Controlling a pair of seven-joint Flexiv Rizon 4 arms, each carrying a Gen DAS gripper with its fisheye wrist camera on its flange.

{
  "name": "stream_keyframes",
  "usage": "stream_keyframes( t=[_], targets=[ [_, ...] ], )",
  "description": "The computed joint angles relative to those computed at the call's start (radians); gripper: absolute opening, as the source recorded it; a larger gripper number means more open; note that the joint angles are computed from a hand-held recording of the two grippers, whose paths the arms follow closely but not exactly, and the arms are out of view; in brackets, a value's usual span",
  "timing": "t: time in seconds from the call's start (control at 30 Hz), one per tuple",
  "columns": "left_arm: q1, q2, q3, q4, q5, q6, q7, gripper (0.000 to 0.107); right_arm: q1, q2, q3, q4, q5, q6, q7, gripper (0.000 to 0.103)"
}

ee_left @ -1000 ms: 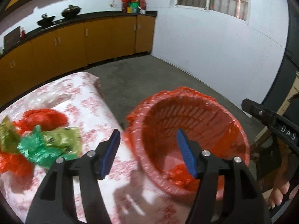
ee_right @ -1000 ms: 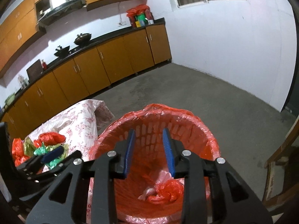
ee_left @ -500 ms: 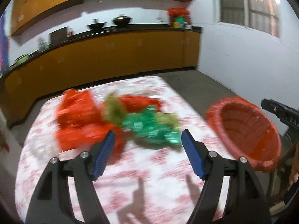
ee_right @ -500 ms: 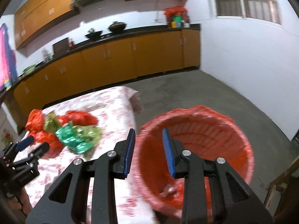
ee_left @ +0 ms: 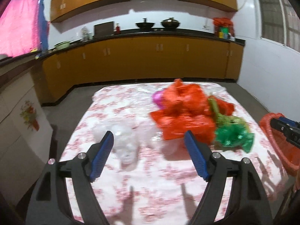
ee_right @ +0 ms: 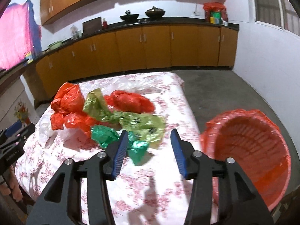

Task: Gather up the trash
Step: 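Grasp a green plastic bag with the right tool while the left tool grasps a white plastic bag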

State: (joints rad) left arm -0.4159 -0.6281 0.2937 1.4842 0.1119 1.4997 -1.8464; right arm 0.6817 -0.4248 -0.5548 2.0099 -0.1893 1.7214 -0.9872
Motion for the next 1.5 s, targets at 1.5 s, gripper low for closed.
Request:
stream_keyframes(
  t=[1.5],
  targets=[
    [0.119, -0.059, -0.05, -0.043, -0.095, -0.078, 0.001, 0.079, -0.381, -0.153, 0.487, -0.257, -0.188, -0.225, -0.029, 0.054]
  ],
)
